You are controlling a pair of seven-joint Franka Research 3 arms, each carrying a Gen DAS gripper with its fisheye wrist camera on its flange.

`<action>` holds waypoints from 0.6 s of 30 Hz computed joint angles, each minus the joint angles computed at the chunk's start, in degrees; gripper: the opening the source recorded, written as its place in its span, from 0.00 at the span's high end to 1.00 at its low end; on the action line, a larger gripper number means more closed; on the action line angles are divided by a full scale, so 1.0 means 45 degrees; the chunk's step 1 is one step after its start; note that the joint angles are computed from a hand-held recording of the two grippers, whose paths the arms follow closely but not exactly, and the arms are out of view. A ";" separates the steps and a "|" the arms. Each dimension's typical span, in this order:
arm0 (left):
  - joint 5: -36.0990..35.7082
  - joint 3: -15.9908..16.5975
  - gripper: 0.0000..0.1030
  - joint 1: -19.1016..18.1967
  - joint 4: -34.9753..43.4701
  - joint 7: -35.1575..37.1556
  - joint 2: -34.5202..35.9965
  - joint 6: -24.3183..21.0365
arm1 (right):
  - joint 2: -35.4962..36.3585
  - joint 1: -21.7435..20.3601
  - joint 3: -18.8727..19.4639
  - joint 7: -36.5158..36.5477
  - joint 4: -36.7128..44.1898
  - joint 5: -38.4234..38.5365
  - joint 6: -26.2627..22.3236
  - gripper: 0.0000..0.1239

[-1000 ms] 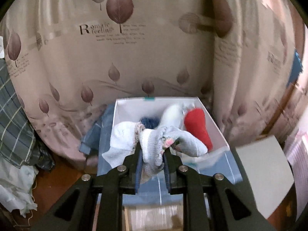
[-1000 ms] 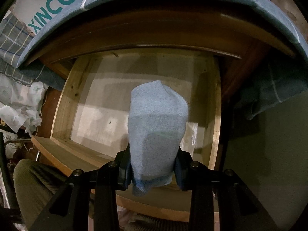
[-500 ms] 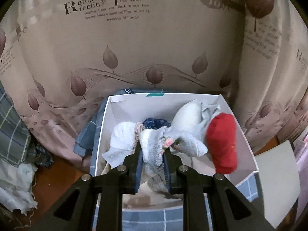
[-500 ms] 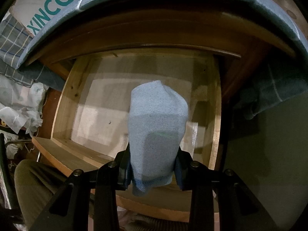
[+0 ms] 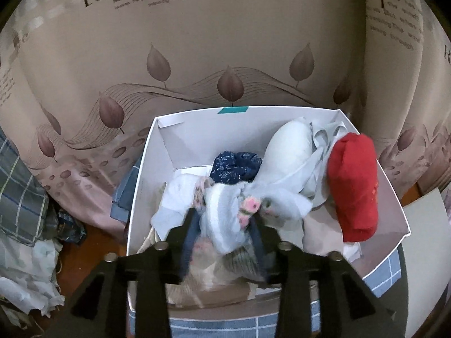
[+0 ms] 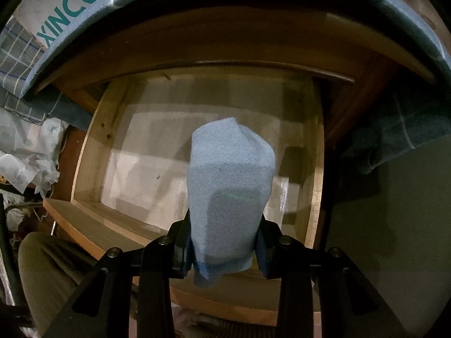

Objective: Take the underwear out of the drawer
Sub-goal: 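Open the left tool in the box and return it to the drawer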

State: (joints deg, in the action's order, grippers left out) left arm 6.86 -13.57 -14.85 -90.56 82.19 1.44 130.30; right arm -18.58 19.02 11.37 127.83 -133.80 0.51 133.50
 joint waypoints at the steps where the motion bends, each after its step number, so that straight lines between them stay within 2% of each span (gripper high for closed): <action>1: 0.0123 -0.0010 0.46 -0.0014 0.0005 -0.0035 -0.0019 0.0006 | 0.0011 -0.0010 0.0021 0.0033 0.0011 -0.0050 -0.0010 0.74; 4: 0.0389 -0.0025 0.39 -0.0038 -0.0158 0.0068 -0.0192 0.0274 | 0.0062 0.0003 0.0035 0.0075 0.0040 -0.0088 -0.0021 0.74; 12: 0.0190 0.0011 0.38 -0.0028 -0.0453 0.0311 -0.0780 0.0538 | 0.0094 0.0032 0.0029 0.0089 0.0066 -0.0181 -0.0100 0.74; 18: -0.0364 0.0164 0.38 -0.0025 -0.2103 0.0774 -0.2183 0.1474 | 0.0115 0.0043 0.0017 0.0057 0.0060 -0.0206 -0.0116 0.74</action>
